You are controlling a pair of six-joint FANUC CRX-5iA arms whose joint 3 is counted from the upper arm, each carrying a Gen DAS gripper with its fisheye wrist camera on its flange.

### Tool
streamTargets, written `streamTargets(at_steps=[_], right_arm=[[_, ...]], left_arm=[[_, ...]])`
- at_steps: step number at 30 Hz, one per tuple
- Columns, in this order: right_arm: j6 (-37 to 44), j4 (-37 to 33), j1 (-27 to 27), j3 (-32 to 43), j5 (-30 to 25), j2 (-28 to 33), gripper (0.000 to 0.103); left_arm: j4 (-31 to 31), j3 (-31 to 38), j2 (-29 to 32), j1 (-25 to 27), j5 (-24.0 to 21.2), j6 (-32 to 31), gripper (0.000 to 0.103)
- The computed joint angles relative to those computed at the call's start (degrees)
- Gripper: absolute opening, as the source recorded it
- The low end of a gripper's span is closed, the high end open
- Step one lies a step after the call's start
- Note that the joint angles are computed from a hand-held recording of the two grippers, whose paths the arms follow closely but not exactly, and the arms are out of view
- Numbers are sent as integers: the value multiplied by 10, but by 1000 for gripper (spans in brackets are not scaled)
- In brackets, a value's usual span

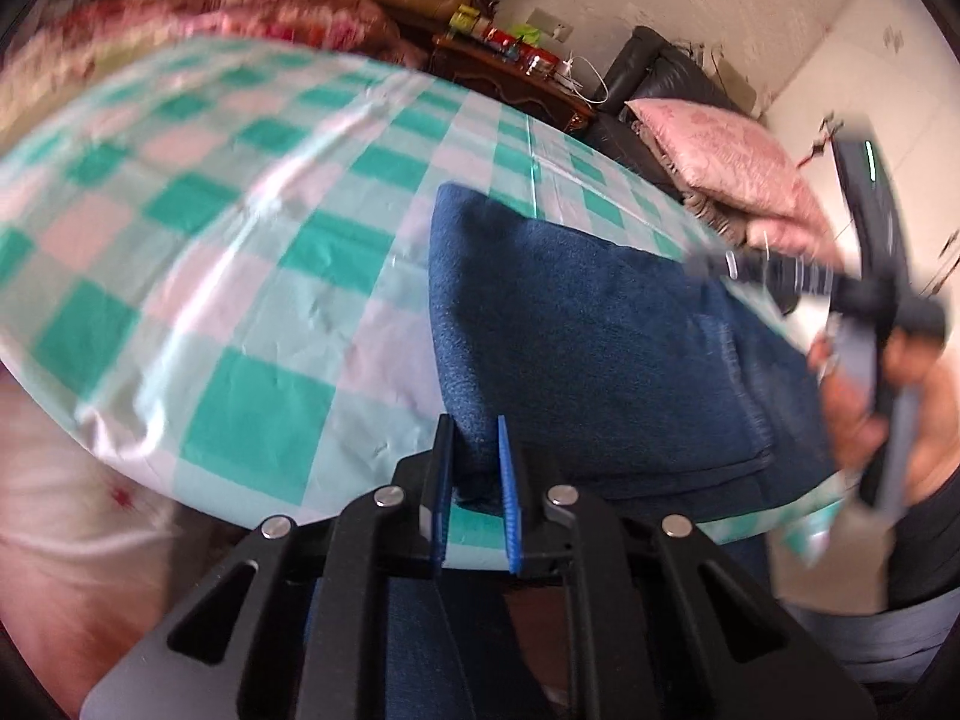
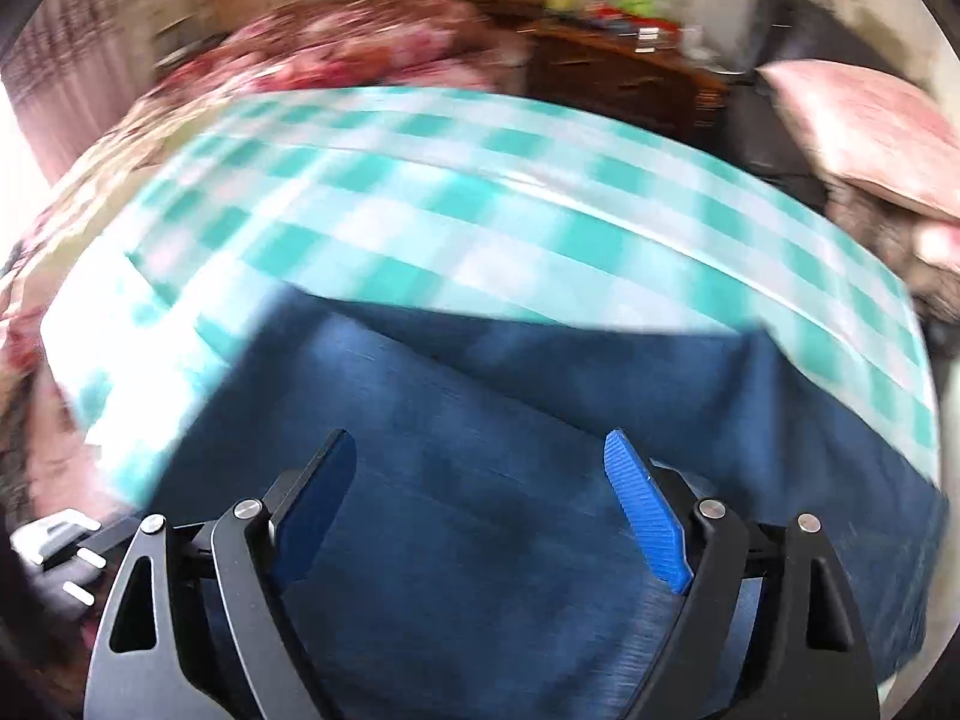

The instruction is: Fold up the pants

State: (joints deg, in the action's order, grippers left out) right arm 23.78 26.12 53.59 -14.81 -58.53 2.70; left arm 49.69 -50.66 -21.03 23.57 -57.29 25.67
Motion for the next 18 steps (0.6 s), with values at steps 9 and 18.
streamTargets(at_steps=[9, 18], right_arm=[[265, -233, -44, 338, -142, 208, 82], [300, -206, -34, 387, -199, 276, 35]], left_arm=[[-114, 9, -106, -102, 129, 71, 13], [-85, 7, -121, -115, 131, 61, 13]])
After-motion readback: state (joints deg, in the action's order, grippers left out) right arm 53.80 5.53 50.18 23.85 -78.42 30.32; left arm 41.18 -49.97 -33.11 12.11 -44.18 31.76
